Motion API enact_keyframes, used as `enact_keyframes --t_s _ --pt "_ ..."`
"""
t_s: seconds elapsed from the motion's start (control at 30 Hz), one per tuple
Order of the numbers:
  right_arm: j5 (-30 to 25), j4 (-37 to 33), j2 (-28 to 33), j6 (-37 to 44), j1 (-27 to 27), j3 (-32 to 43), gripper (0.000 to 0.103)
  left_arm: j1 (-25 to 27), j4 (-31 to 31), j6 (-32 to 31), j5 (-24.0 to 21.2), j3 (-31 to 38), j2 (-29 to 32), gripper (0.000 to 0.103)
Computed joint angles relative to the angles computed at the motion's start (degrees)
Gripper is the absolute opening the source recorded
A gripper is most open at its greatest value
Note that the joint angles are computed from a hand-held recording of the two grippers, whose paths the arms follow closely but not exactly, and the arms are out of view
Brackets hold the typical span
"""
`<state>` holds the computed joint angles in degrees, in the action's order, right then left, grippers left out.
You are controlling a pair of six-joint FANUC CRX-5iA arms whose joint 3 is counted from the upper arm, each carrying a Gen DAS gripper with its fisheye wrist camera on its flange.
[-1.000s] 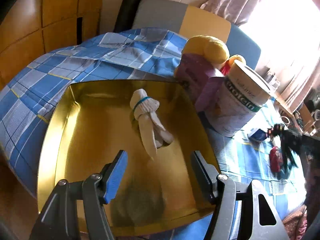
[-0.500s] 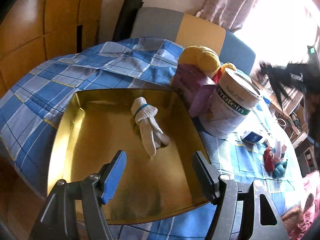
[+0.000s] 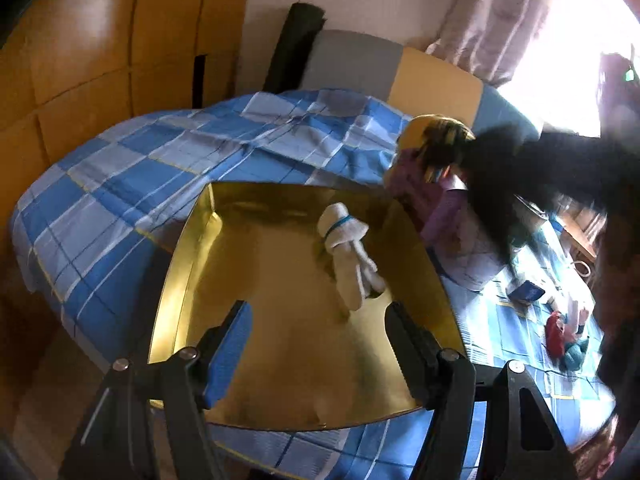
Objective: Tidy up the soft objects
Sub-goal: 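Carry the black-haired doll to the gold tray and release it with the right gripper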
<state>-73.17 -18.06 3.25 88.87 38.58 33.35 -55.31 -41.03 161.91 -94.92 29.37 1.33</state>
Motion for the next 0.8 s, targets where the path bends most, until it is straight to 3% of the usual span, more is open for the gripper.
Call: enact_keyframes --t_s 0.23,0.3,0.47,0.7,0.8 --pt "0.43 8.83 -0.95 -6.87 6.91 -9.46 0.006 -2.34 -3.79 0.81 -3.18 1.09 0.24 0.075" --pt "-0.33 8.65 -0.59 -7.23 6.96 -9.89 0.008 -2.02 -3.33 1.04 -3.2 0.81 0.11 0.075" --pt "-1.23 7.88 -1.73 -8.51 7.2 -12.03 0.025 -2.87 -4.31 1.33 -3.77 0.72 0.12 0.075" --pt "0.29 11.1 -4.83 -10.28 9.13 -16.41 0.025 -3.58 -5.16 0.17 -4.76 1.87 1.13 0.075" --pt "2.96 12.42 -7.52 -12.02 9.35 -19.56 0.031 -4.03 -5.6 -0.29 -5.19 2.6 1.73 0.075"
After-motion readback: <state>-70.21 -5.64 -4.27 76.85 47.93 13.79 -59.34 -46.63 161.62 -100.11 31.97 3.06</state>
